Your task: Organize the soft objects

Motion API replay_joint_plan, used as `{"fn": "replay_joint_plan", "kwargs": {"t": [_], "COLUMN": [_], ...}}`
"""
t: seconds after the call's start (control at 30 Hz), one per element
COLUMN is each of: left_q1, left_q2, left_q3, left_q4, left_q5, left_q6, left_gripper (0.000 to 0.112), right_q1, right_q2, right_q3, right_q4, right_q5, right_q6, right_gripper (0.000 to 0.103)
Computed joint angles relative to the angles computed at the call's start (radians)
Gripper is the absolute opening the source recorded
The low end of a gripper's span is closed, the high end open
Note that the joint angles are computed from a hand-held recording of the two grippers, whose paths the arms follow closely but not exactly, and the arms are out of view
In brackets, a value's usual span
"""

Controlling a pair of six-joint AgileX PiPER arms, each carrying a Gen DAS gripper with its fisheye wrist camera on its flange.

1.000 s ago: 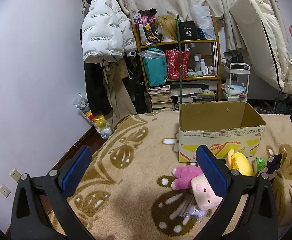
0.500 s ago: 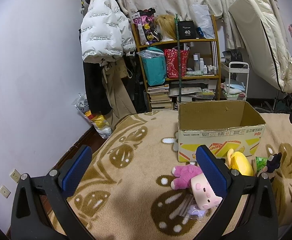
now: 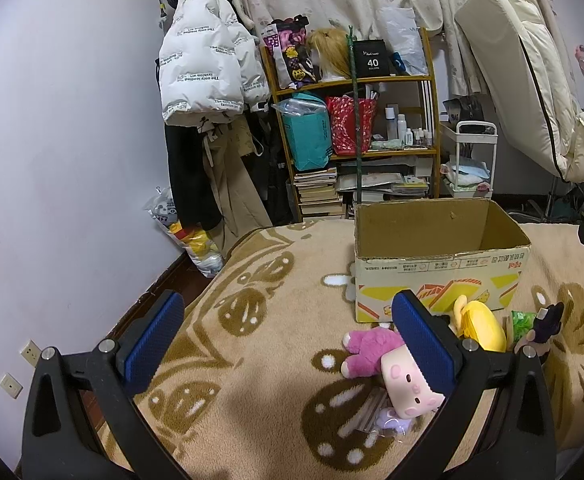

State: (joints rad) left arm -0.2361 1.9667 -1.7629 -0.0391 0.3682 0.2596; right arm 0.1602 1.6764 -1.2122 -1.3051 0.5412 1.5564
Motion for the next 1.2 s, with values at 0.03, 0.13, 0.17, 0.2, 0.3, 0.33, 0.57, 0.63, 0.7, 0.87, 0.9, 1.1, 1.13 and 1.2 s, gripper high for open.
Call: {"fn": "replay_joint_plan", "kwargs": {"t": [0.03,0.13,0.17,0.2,0.3,0.33,0.57,0.63,0.7,0.87,0.9,1.1,1.13,1.2], "left_q1": [0.001,0.000,0.000,-0.001,-0.002,-0.002,-0.002,-0.003,-0.004,-0.005,-0.005,-0.006,-0.006,-0.007], "left_q2": [0.001,-0.001,-0.001,-0.001,-0.001,-0.001,0.001,0.001,0.001,-0.001,-0.001,0.000,0.000,0.000], "left_q3": [-0.003,0.003,0.003,0.005,0.008,0.006,0.000,0.003,0.004,0.007,0.009,0.006,0.005,0.005], "left_q4": [-0.004,-0.001,-0.001,-0.001,0.002,0.002,0.005,0.007,0.011,0.016,0.017,0.020,0.022,0.023], "left_q5": [0.003,-0.002,-0.002,-0.004,-0.006,-0.004,0.001,-0.001,-0.002,-0.004,-0.005,-0.004,-0.002,-0.002], "left_q6": [0.004,0.002,0.002,0.002,-0.001,-0.001,-0.002,-0.003,-0.006,-0.011,-0.013,-0.013,-0.016,-0.016], "left_gripper": [0.102,0.102,0.102,0.102,0.102,0.102,0.102,0.102,0.102,0.102,0.102,0.102,0.102,0.102], "right_q1": [0.000,0.000,-0.003,-0.002,-0.004,-0.002,-0.001,0.002,0.015,0.012,0.014,0.010,0.006,0.007], "right_q2": [-0.001,0.000,-0.003,-0.001,-0.001,0.002,0.008,0.010,0.019,0.018,0.020,0.019,0.017,0.019], "right_q3": [-0.001,0.003,-0.003,-0.001,-0.004,-0.001,0.000,0.002,0.017,0.012,0.015,0.008,0.003,0.004], "right_q4": [0.005,0.000,0.014,0.009,0.017,0.008,0.003,-0.002,-0.038,-0.031,-0.036,-0.019,-0.005,-0.006], "right_q5": [0.001,-0.002,-0.003,-0.004,-0.003,-0.003,-0.006,-0.007,0.001,-0.001,-0.002,-0.003,-0.004,-0.004], "right_q6": [-0.005,0.003,-0.015,-0.010,-0.019,-0.008,0.002,0.008,0.050,0.045,0.053,0.028,0.011,0.013], "right_gripper": [0.103,0.103,0.103,0.103,0.103,0.103,0.103,0.103,0.103,0.103,0.103,0.103,0.103,0.103]}}
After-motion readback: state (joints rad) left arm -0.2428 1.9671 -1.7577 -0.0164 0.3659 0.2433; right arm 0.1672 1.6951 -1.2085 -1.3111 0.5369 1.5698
